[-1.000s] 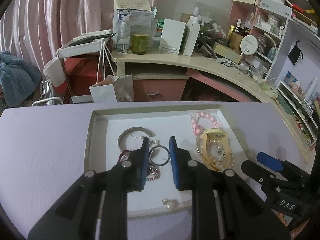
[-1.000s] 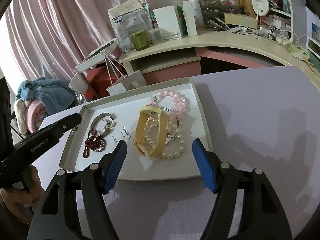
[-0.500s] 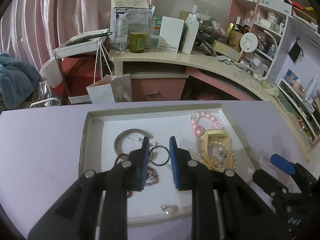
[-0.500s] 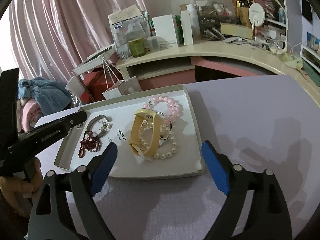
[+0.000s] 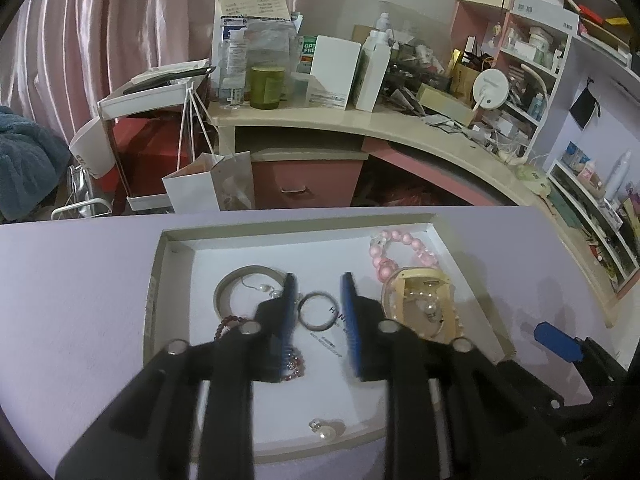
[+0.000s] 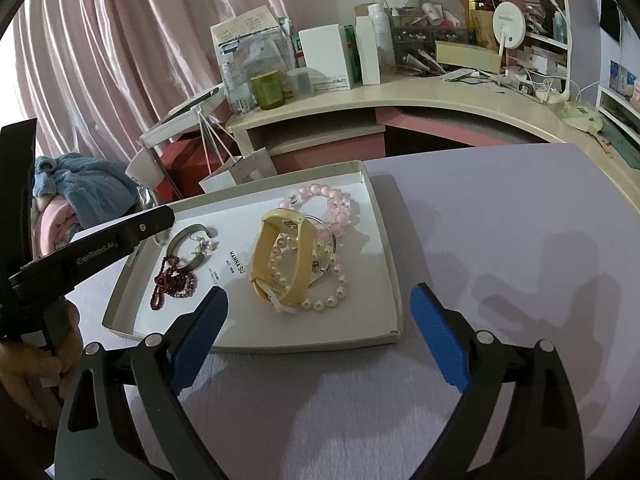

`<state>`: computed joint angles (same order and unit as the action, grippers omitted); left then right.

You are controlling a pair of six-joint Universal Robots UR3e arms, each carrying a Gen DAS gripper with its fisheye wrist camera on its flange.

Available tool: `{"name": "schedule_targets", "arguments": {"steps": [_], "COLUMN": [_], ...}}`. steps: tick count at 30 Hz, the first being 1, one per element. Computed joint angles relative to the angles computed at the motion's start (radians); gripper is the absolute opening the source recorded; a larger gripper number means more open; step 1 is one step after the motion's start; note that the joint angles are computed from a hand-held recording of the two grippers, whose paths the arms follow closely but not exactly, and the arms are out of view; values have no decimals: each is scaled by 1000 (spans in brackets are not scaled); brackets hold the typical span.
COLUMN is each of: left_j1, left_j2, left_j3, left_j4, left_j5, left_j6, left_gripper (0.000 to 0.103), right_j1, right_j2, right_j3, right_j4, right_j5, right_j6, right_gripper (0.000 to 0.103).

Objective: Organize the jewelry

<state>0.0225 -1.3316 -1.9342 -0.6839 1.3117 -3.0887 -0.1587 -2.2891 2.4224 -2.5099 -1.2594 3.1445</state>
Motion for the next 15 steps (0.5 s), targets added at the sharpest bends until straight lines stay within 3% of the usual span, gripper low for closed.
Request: {"name": "schedule_targets", "arguments": {"steps": [2, 9, 12, 15], "left_j1": [29, 210, 329, 498], "left_j2": [47, 329, 499, 699], "left_j3": [-35, -152, -181, -177], "left_j4": [12, -97, -236, -465], "left_j5": [-11, -108, -176, -289], "left_j6": [-4, 42, 100, 215], "left_gripper": [57, 79, 84, 91], "right_j1": [-2, -43, -75, -99], "right_j2": [-7, -142, -235, -328], "right_j3": [3, 8, 4, -11], "right_j4": [-3, 80, 160, 245], "right_j5": [0, 29, 59, 79], "right_j6": [1, -9, -25, -43], "right_gripper": [94, 98, 98, 98]}}
